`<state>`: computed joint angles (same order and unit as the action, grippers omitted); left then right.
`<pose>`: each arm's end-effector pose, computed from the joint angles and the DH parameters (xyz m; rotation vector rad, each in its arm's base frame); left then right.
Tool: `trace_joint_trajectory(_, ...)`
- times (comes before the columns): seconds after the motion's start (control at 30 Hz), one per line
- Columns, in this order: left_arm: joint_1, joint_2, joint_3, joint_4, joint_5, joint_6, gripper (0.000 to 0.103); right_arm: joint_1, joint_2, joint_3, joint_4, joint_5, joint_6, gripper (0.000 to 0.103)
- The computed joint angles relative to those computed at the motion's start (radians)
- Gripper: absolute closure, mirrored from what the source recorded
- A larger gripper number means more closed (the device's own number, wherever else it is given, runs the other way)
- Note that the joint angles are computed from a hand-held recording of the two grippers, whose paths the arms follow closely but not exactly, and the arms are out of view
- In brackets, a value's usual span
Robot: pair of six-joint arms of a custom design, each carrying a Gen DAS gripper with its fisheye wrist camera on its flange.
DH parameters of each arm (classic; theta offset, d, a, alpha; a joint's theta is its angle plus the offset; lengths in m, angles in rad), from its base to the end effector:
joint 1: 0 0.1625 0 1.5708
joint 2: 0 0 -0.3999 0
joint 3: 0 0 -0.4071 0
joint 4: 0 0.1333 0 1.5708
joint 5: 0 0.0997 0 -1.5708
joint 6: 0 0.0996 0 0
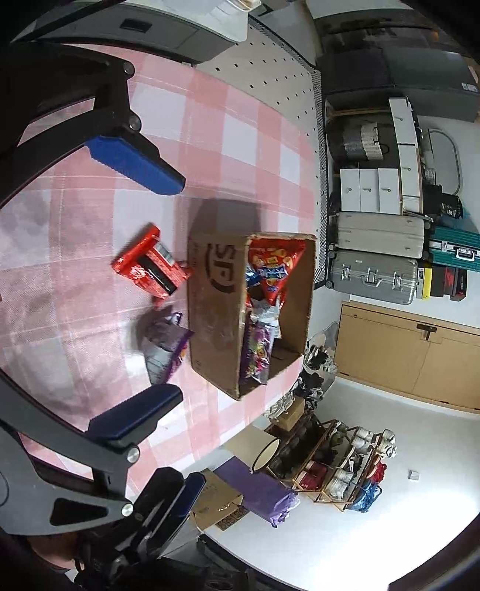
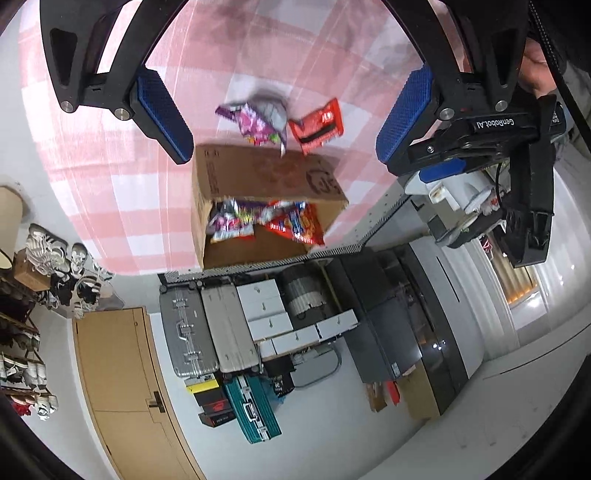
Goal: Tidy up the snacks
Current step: 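Move both open tools back to the last two snacks, then lower the right tool onto the purple-white chip bag and close it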
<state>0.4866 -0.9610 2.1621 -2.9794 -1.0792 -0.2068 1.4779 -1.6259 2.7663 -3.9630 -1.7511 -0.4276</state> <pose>-0.3504 -0.3893 0.0453 1.1225 2.5645 -0.6551 0.0897 -0.2817 0.2558 0.2279 -2.2247 1.5069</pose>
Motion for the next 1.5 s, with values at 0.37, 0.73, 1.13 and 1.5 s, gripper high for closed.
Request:
trace_joint_trajectory(0.37, 0.017, -0.001, 0.070, -0.067, 0.013, -0.010, 0.001, -0.032, 0.142, 0.010, -0.122, -0.042, -0.004, 0.001)
trace_joint_trajectory(0.73, 0.066, 0.041, 0.076, -0.106, -0.028, 0.002, 0.001, -0.108, 0.224, -0.018, -0.104, -0.011, -0.017, 0.001)
trace_joint_trajectory(1.13, 0.113, 0.077, 0.066, -0.115, -0.062, 0.010, 0.001, -0.168, 0.268, -0.108, 0.016, 0.009, -0.045, 0.001)
trace_joint_trajectory(1.5, 0.135, 0.096, 0.059, -0.111, -0.073, 0.010, 0.001, -0.172, 0.310, -0.202, 0.084, -0.005, -0.068, 0.006)
